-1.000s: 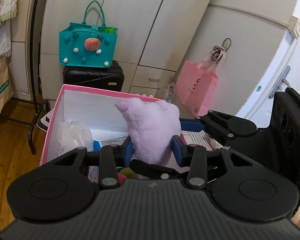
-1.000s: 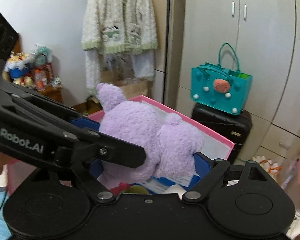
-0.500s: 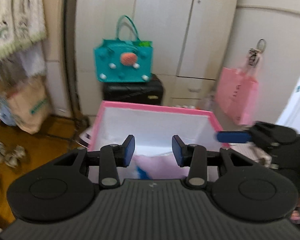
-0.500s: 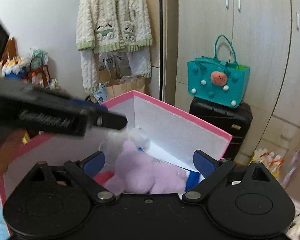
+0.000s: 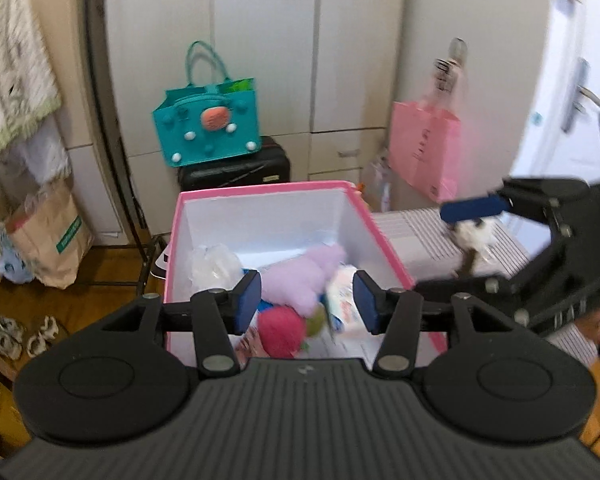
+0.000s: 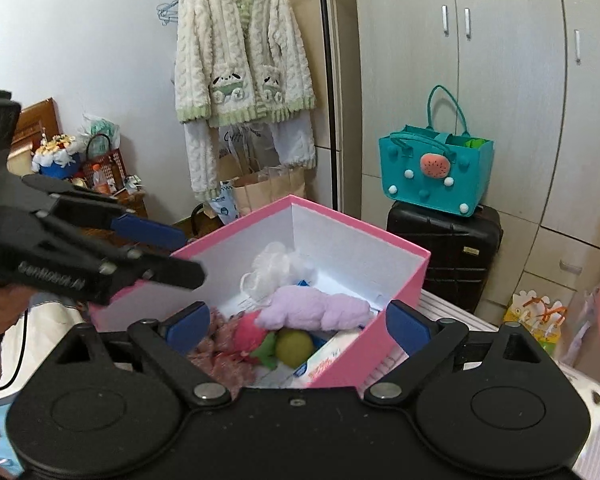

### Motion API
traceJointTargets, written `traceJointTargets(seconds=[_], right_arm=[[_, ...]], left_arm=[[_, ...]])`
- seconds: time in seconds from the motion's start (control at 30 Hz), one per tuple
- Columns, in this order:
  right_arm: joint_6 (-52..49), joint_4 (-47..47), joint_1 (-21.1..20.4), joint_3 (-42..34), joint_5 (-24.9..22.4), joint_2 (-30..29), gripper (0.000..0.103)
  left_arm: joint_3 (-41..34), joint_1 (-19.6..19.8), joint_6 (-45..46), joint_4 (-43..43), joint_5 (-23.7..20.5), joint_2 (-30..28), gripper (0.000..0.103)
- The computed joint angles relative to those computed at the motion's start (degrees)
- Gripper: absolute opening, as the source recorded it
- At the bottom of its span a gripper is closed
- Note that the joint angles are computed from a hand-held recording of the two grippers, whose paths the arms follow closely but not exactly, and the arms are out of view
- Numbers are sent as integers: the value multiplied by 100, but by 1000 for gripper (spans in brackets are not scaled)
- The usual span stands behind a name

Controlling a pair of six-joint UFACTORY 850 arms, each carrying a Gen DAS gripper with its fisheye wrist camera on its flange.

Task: Organize soft objects
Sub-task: 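Open both grippers to drop the purple plush into the box, then withdraw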

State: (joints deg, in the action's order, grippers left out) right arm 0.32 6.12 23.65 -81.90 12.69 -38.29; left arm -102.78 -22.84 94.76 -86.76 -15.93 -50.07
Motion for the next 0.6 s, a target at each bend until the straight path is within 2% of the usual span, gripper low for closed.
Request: traceJointTargets(seconds=[0.13, 0.23, 0.4, 0.5, 0.6], right_arm=[[376, -291, 51, 535, 23, 490, 97], [446, -286, 121, 948, 69, 857, 97], [-42, 230, 273, 1582, 163, 1385, 97], [39, 77, 337, 1947, 179, 1631, 97], [-263, 458, 423, 2295, 305, 1832, 97]], left_arm=[[497, 12, -535, 679, -439, 475, 58], [859, -13, -665, 896, -585, 808, 60], [1601, -95, -64, 560, -550, 1363, 70], [1946, -128, 193, 511, -637, 1591, 76], [2265, -219, 445, 532, -562, 1777, 78]])
